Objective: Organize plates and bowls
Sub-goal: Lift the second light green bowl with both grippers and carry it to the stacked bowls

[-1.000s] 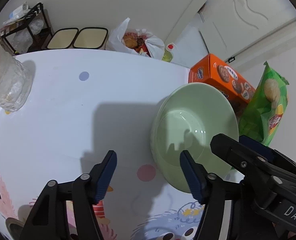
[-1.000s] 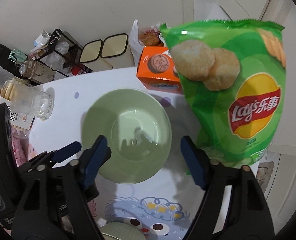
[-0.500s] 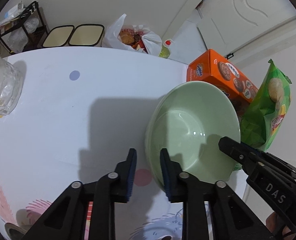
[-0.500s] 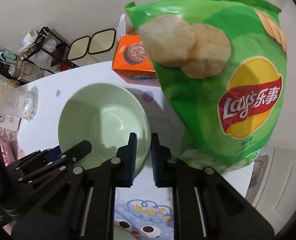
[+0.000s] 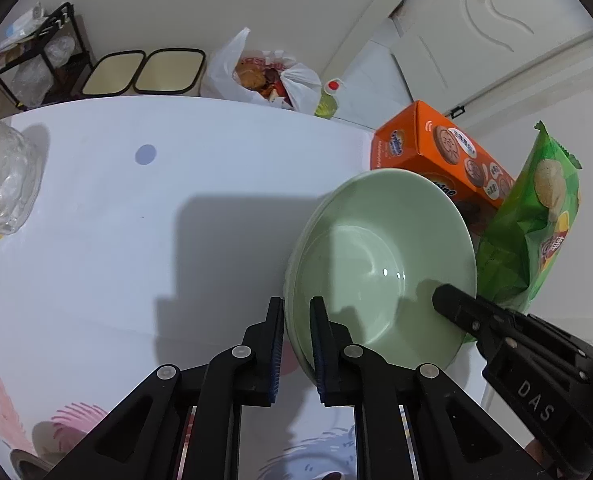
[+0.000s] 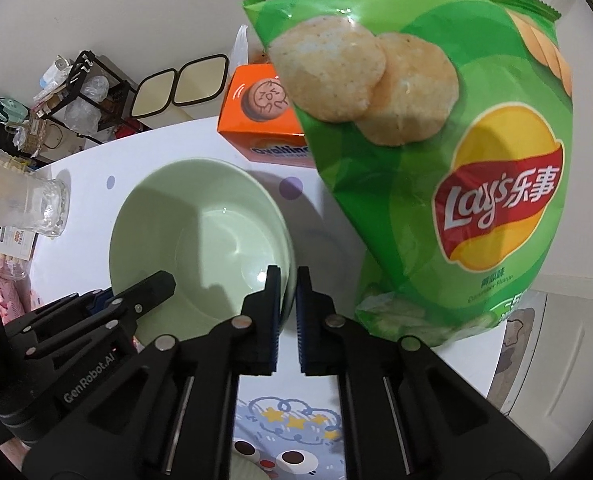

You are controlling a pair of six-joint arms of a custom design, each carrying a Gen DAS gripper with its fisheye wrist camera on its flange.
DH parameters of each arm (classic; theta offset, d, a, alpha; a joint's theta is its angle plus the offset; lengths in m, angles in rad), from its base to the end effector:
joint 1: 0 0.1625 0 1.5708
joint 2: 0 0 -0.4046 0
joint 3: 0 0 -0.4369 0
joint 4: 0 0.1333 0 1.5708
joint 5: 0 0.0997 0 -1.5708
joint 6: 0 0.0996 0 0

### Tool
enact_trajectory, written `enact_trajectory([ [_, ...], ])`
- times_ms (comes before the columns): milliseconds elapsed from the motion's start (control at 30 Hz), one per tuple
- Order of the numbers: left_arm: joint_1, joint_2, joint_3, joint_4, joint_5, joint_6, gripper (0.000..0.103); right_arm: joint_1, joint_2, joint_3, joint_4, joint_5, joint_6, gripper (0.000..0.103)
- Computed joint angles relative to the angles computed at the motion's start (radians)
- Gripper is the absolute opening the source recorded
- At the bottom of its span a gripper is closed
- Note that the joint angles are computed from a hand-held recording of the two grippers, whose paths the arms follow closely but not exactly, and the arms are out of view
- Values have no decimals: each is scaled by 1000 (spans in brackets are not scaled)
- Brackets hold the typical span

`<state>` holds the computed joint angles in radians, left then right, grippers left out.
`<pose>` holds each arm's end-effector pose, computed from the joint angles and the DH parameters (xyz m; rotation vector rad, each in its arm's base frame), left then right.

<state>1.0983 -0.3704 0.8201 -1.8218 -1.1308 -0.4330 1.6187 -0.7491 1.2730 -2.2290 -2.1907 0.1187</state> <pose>-0.2306 -0.8374 0.0110 0.1119 2.6593 -0.0218 0.1129 -0.7797 0.1525 -0.1437 -2.5214 0.2365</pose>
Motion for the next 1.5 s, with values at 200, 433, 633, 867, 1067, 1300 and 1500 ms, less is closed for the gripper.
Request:
enact_trajectory([
  [200, -5, -38, 54, -7, 8, 1, 11, 13, -17, 37, -21, 2, -9, 9],
  [433, -23, -113, 158, -45, 18, -11, 11, 33, -58, 100, -51, 9, -8, 9],
  [633, -48, -187, 258, -72, 28, -20, 10, 63, -112, 178, -82, -5, -2, 9],
  [867, -92, -288, 397, -107, 41, -30, 10, 96, -193, 287, -128, -7, 8, 9],
  [1067, -133, -384, 527, -128, 56, -57, 10, 130, -262, 383, -161, -13, 21, 9],
  [1300, -183, -497, 666, -135, 63, -97, 10, 164, -341, 494, -189, -8, 33, 9],
  [1500, -211, -571, 754, -128, 65, -130, 10, 182, -398, 570, -194, -2, 46, 10],
])
